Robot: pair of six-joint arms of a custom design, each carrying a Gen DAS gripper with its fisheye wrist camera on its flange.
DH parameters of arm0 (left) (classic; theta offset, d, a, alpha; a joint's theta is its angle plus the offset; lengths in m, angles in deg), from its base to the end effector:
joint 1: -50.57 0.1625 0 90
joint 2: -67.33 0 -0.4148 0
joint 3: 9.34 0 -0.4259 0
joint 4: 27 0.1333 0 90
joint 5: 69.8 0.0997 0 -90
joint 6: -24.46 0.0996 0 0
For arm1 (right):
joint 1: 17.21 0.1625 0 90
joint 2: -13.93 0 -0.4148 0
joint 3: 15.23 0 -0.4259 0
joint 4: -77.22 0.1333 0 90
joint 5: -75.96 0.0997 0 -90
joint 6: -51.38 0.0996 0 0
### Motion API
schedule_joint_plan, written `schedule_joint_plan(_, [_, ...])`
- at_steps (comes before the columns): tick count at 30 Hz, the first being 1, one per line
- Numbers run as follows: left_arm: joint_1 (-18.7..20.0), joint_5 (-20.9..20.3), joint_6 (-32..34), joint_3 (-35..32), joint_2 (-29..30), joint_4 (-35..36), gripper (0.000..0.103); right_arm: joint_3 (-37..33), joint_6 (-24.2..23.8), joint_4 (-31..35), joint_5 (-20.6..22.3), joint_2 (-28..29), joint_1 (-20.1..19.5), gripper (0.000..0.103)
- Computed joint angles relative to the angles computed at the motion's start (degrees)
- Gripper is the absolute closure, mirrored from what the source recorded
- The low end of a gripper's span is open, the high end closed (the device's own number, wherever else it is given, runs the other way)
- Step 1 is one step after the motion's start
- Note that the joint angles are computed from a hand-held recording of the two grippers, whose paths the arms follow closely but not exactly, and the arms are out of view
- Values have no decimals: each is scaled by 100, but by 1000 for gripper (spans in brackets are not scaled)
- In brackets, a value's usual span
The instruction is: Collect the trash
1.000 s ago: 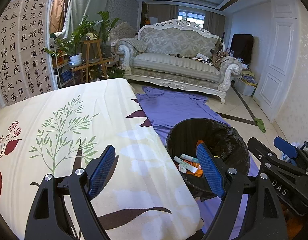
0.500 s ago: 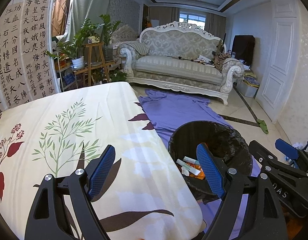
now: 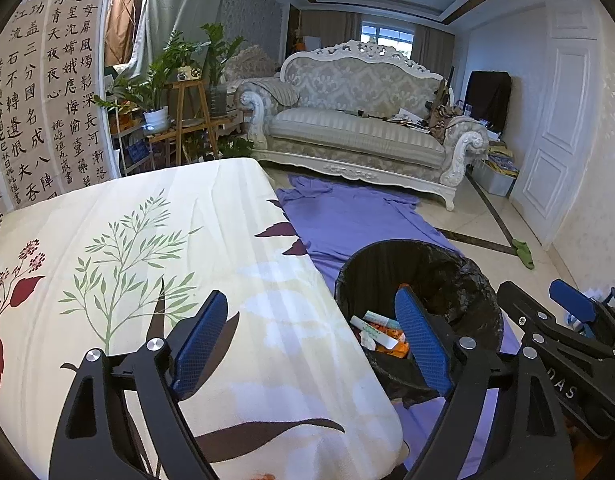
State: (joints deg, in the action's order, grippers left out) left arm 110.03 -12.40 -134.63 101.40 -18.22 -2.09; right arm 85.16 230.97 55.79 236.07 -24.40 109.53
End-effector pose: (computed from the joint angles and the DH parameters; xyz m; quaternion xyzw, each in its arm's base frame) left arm -0.0396 -0.4351 0.2665 0.3053 0.8544 -0.3485 0.2354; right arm 0.3223 -0.3655 -0.0542 0.0096 -0.7815 0.4875 0.3893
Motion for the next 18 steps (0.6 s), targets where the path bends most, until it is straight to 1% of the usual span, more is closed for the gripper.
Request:
schedule_joint_plan(6, [-8,-8,198,85,-78,-174,20,-23,44,70,5,1,22,26])
schedule_joint_plan(13, [-36,-57,66,59,-36,-97,20,-61,94,127,19,27,52,26])
schedule_joint_plan(18, [14,5,-44,-35,15,62,20,-153,114,207,17,85,63,26])
